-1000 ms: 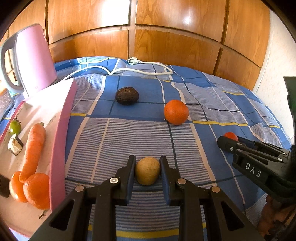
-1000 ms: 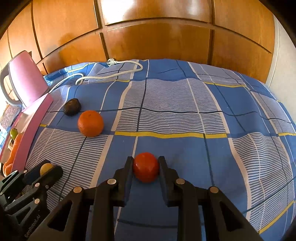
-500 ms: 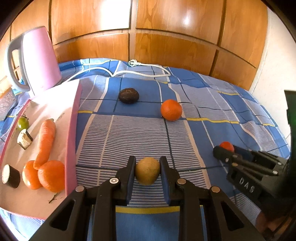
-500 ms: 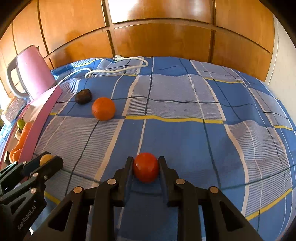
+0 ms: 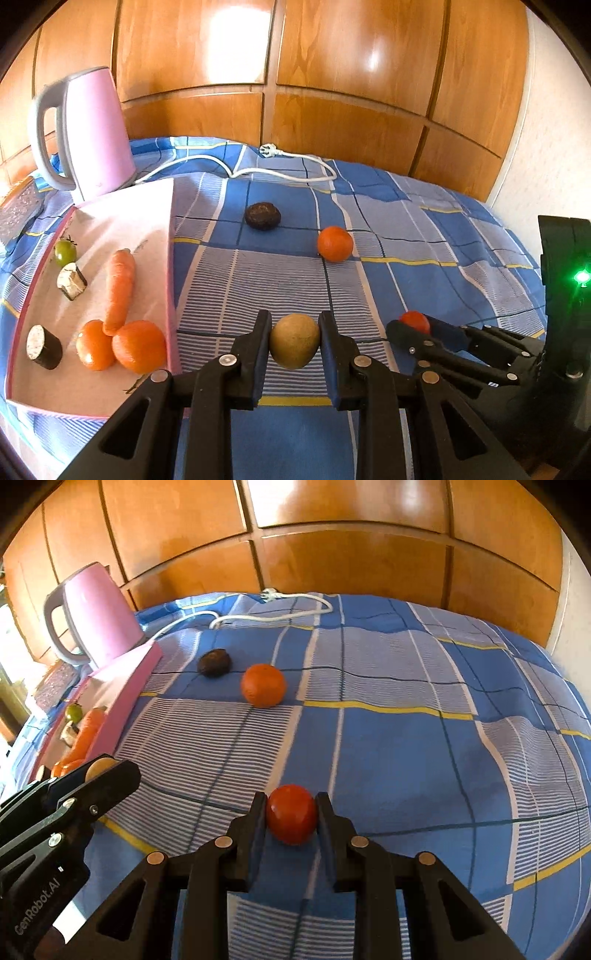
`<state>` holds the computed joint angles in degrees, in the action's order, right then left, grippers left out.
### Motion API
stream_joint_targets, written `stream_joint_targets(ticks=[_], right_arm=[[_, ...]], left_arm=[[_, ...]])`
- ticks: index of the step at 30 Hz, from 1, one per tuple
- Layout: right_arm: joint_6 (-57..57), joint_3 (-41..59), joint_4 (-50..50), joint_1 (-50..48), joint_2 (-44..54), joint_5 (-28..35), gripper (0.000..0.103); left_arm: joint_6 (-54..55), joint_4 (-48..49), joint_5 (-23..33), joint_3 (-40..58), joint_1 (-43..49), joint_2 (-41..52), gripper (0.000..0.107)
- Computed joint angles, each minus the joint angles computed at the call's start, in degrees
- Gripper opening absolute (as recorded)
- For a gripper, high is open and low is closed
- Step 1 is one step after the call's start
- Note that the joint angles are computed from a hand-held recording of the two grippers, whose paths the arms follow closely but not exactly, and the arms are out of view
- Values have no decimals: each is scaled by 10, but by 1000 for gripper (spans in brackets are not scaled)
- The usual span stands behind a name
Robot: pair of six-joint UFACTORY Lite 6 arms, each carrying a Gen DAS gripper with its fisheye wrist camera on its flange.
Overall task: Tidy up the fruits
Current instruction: 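Carry the potato and tomato over the tray and lower them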
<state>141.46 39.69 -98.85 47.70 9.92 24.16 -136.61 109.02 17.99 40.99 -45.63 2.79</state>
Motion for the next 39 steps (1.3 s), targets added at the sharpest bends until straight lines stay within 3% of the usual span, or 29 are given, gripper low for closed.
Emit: stream_joint_targets(ticks=[13, 22, 33, 39], right_arm=[[-63, 59, 43, 42, 6, -4, 26], [-140, 138, 77, 56, 47, -32, 26], [-352, 306, 212, 72, 143, -68, 26], [-490, 396, 337, 65, 193, -84, 26]], left_arm=[[47, -60, -14, -50, 33, -86, 26], [95, -94, -37, -97, 111, -163, 26], [188, -138, -105, -143, 306, -240, 26], [208, -145, -109, -146, 350, -240, 26]])
